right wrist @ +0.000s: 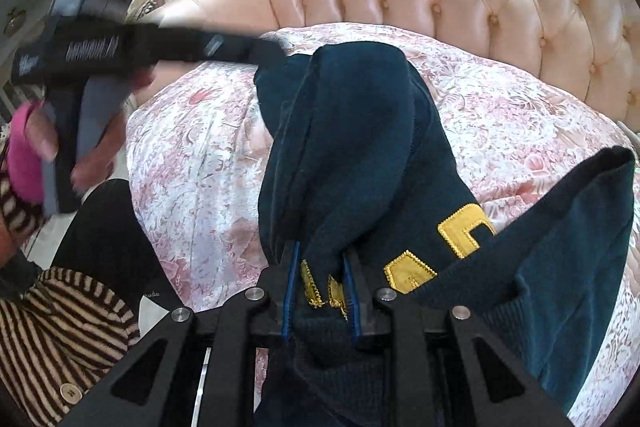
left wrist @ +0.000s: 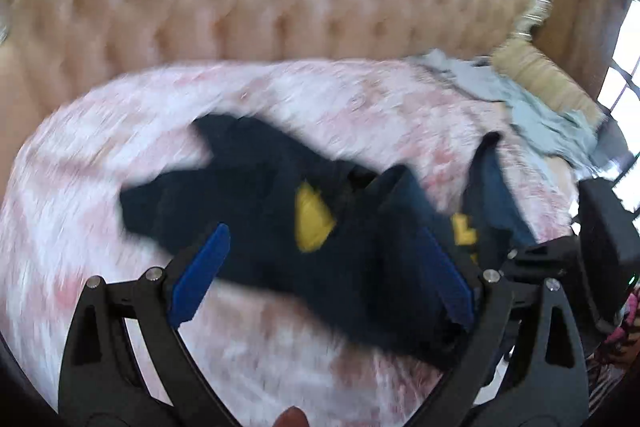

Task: Fold clothes
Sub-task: 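Grasp the sweatshirt hem with the left tool while the right tool holds it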

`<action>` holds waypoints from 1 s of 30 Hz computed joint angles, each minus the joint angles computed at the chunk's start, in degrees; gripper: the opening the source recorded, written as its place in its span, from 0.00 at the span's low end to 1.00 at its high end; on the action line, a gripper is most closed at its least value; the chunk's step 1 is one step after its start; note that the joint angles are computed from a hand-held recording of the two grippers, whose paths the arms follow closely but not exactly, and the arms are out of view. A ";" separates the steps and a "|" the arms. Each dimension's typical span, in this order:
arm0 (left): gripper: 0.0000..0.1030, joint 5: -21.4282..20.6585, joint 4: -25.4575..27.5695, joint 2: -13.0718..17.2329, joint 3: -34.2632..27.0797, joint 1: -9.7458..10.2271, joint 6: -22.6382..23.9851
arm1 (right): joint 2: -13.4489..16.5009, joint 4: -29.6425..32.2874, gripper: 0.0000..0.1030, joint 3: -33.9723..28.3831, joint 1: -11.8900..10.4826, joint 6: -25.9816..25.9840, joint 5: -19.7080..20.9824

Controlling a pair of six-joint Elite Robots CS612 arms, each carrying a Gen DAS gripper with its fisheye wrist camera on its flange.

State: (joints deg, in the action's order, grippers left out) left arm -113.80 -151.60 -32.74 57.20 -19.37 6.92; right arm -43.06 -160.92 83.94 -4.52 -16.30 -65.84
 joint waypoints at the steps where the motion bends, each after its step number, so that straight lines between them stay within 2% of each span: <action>1: 0.93 -0.24 2.10 0.70 -1.51 -0.10 1.42 | -0.02 0.10 0.23 -0.07 0.13 0.16 -0.53; 3: 0.93 -0.26 6.43 2.17 -4.64 -0.34 4.32 | -0.03 0.24 0.25 -0.20 0.38 0.45 -1.56; 4: 0.93 -2.56 9.38 2.95 -6.35 -0.02 5.29 | 0.02 0.17 0.25 -0.27 0.52 0.52 -2.04; 5: 0.93 -6.75 12.04 3.82 -7.93 0.50 5.74 | 0.07 0.10 0.25 -0.35 0.66 0.58 -2.53; 7: 0.90 -12.09 14.13 4.54 -9.20 1.11 6.13 | 0.12 -0.07 0.25 -0.35 0.74 0.95 -2.90; 8: 0.85 -14.41 15.18 4.88 -9.84 1.37 6.02 | 0.14 -0.16 0.25 -0.31 0.74 1.20 -2.94; 9: 0.68 -15.34 15.28 4.99 -9.98 1.46 5.34 | 0.15 -0.26 0.26 -0.28 0.73 1.44 -2.98; 10: 0.56 -15.45 15.89 5.13 -10.30 1.41 5.04 | 0.18 -0.35 0.26 -0.26 0.74 1.67 -3.03; 11: 0.52 -15.48 16.60 5.28 -10.65 1.35 4.80 | 0.24 -0.45 0.26 -0.28 0.77 1.85 -3.11; 13: 0.33 -14.92 18.40 5.42 -11.11 1.14 6.29 | 0.28 -0.56 0.27 -0.29 0.82 2.05 -3.27; 15: 0.28 -14.69 20.58 5.85 -12.04 0.79 8.13 | 0.27 -0.57 0.27 -0.29 0.85 2.11 -3.43; 17: 0.26 -13.91 19.01 5.29 -10.88 0.66 8.22 | 0.25 -0.62 0.27 -0.25 0.86 2.16 -3.51; 18: 0.17 -13.50 18.16 5.00 -10.27 0.59 8.22 | 0.24 -0.68 0.27 -0.23 0.85 2.23 -3.54; 22: 0.14 -10.66 9.01 2.53 -4.35 0.29 6.11 | 0.27 -0.63 0.28 -0.29 0.71 2.67 -3.32; 24: 0.14 -10.68 3.21 1.06 -0.75 0.52 2.95 | 0.13 -0.29 0.28 -0.29 0.58 2.17 -2.82; 26: 0.14 -10.88 -1.60 -0.26 2.38 0.93 -0.06 | -0.20 -0.61 0.28 0.00 0.04 2.46 -0.89; 30: 0.14 -10.22 -11.47 -3.81 10.12 1.49 -4.76 | -0.69 -4.77 0.28 0.95 -2.37 8.67 6.90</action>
State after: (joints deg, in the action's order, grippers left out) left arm -124.03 -163.08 -36.56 67.32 -17.88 2.16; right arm -43.75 -165.70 84.89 -6.89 -7.63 -58.94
